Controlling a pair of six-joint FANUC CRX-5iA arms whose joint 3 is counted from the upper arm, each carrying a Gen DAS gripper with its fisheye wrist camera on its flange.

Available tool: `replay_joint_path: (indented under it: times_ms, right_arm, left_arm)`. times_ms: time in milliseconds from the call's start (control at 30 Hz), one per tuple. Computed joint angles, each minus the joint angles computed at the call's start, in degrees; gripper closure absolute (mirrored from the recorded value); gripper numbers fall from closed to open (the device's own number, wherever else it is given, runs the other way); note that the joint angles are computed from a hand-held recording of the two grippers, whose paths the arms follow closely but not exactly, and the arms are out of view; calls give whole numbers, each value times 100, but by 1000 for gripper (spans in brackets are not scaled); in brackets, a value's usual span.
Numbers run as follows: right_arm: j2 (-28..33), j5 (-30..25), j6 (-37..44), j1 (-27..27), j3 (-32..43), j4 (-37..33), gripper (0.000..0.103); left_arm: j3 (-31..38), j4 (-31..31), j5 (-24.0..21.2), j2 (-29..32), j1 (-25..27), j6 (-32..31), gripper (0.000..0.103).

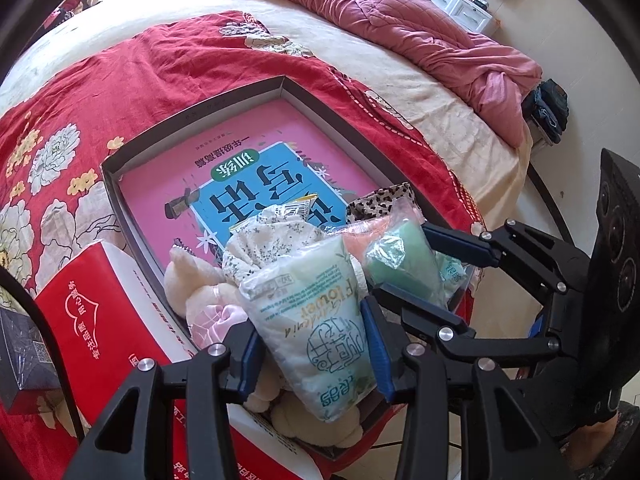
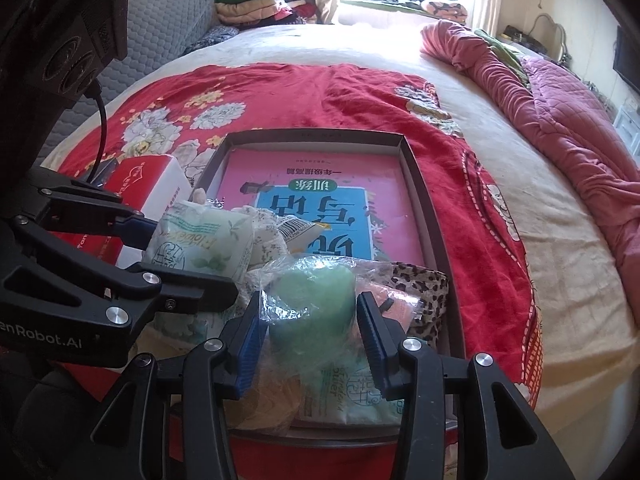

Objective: Organize soft objects

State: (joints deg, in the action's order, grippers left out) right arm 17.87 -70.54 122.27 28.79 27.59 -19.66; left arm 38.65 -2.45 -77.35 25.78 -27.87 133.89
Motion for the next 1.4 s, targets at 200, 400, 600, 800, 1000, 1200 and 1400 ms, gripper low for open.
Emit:
replay_joint_path:
  times_ms: [200,400,600,800,1000,1200,1400]
  right_arm:
    - [-176,270,21,1,-229,219,41]
    - [-334,345,13,-83,-345,212,38]
    - [-596,621,-292,-150,-635,317,33]
    - [-739,775,-714,-330,-735,128,30]
    - [-833,890,-1021,-306,-907,272,30]
    - [-891,969,-1233,-193,-1051,457,29]
    - [-957,1066,-1425,-136,-1166,580,27]
  left_arm:
    - [25,-4,-1,26,-10,25,57]
    - [69,-38,-30,57,-29,13,55]
    - [214,-124,-125,140,-83,-34,50]
    - [153,-163,-46,100,-113,-28,45]
    - [-41,-138,155,-12,-113,25,41]
    - [-160,-186,301,-120,-159,57,31]
    - [-276,-244,463,-236,-200,103,19]
